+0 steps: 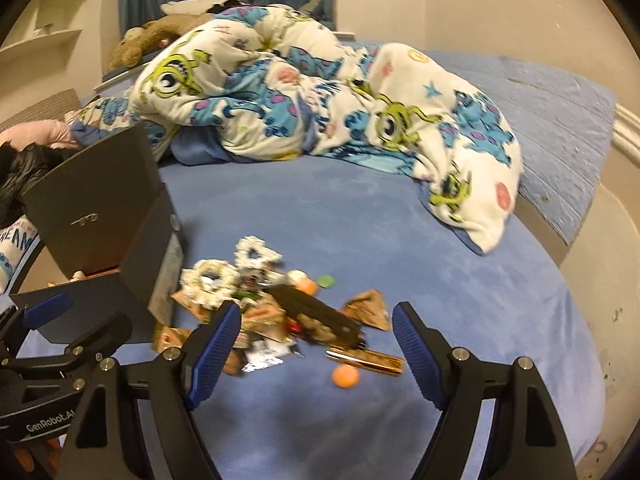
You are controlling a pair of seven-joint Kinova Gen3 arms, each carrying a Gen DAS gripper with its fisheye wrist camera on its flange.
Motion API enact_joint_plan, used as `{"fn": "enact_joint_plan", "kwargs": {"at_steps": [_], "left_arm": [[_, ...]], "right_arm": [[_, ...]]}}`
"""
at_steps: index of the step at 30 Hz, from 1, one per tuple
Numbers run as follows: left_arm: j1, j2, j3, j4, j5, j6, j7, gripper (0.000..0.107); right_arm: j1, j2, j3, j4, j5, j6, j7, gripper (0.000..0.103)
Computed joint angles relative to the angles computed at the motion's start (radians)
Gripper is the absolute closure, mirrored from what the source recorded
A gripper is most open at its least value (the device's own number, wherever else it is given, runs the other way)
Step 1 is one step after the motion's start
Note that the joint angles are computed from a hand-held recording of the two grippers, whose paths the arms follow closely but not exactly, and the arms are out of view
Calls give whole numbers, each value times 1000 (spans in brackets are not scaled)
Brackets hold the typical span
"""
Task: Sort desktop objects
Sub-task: 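Move both open tools back from the box to the pile, then grasp a small black-and-silver item with left tool while right tool grasps the orange ball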
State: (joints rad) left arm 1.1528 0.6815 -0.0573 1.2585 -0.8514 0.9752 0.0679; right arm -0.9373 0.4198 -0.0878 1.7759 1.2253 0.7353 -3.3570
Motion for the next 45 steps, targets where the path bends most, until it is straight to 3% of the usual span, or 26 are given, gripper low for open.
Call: {"fn": "enact_joint_plan", "kwargs": {"at_steps": [9,27,35,38,40,44,45], "left_arm": [[-12,51,1,-54,38,-22,-37,10],[-49,202,-35,-64,203,-196,-111,11],[-6,217,-105,-45,190,-245,-91,11],[0,212,-119,-26,177,-282,-81,22],[4,208,-129,-15,170,-302,-76,41],[16,197,-159,18,163,-345,-28,70],[20,194,-166,26,163,-347,-16,76]], "right_arm": [[37,-15,1,54,33,-37,-48,23],[75,131,66,104,117,-245,-201,23],[68,181,104,75,65,-280,-166,27],[52,186,125,72,67,-280,-173,37],[52,192,126,62,52,-276,-156,46],[39,201,146,51,37,-271,-150,79],[38,200,151,54,40,-279,-157,79]]}}
